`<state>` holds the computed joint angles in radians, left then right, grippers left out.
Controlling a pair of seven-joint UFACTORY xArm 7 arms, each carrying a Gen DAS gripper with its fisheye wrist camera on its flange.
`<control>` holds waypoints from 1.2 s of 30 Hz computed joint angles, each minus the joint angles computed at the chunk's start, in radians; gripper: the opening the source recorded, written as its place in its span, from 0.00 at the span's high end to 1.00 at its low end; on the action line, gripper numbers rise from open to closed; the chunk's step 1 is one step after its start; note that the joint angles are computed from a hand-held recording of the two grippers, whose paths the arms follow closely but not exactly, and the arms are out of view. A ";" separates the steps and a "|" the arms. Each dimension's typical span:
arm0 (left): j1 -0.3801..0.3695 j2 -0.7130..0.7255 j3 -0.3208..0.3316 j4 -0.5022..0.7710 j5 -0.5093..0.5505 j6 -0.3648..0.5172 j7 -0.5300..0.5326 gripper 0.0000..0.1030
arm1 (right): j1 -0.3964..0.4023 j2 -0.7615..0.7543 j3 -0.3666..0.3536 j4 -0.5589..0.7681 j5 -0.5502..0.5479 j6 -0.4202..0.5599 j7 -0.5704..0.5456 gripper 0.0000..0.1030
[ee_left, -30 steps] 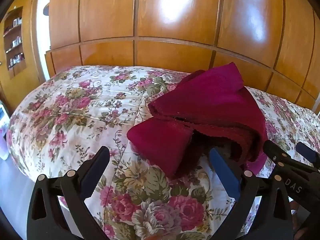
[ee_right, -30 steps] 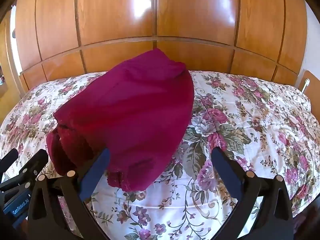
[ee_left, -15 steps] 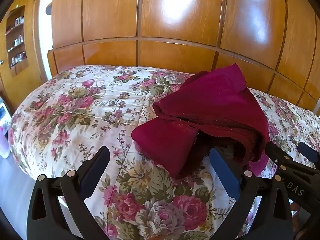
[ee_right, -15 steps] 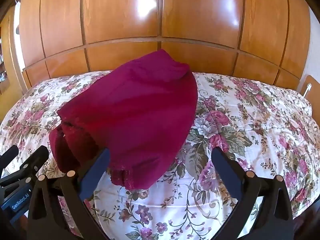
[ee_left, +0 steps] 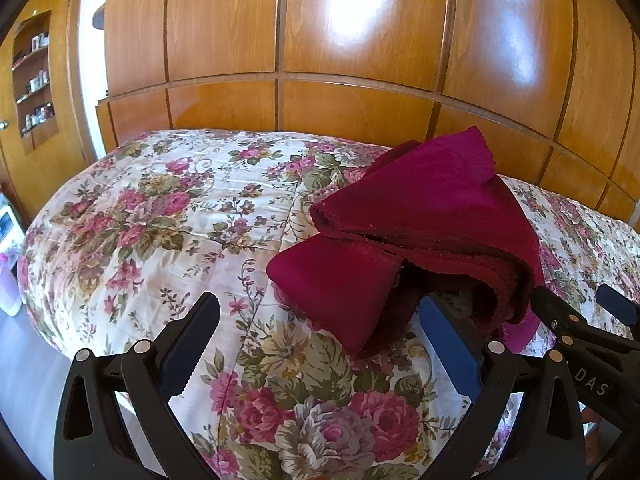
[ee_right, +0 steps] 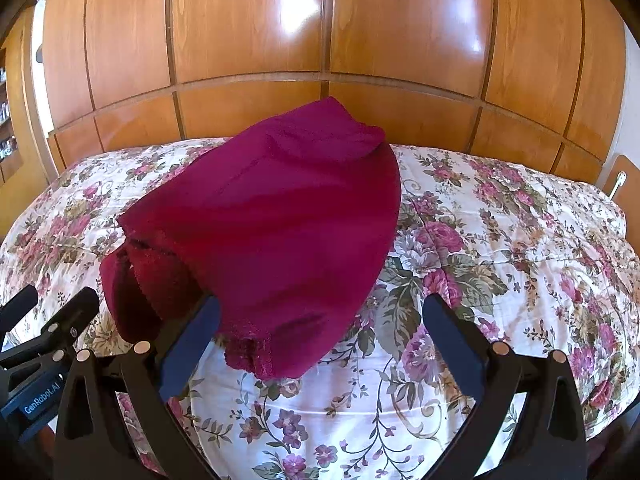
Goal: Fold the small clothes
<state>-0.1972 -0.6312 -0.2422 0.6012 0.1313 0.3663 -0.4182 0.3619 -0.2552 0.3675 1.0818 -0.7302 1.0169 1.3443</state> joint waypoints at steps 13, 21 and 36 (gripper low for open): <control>0.109 -0.021 -0.063 0.012 0.116 0.013 -0.059 0.04 | -0.044 -0.027 -0.045 -0.014 0.079 -0.085 -0.080 0.02; 0.130 -0.014 -0.053 0.016 0.147 0.028 -0.075 0.04 | -0.052 0.044 -0.066 0.058 0.134 -0.155 -0.182 0.02; 0.141 0.009 -0.033 0.016 0.164 0.051 -0.077 0.04 | 0.044 0.313 -0.135 0.320 0.190 -0.197 -0.448 0.02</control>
<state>-0.0557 -0.6224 -0.2753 0.6170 0.2955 0.4176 -0.4956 0.4060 0.0576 0.2328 1.4022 -0.5404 0.8197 0.8962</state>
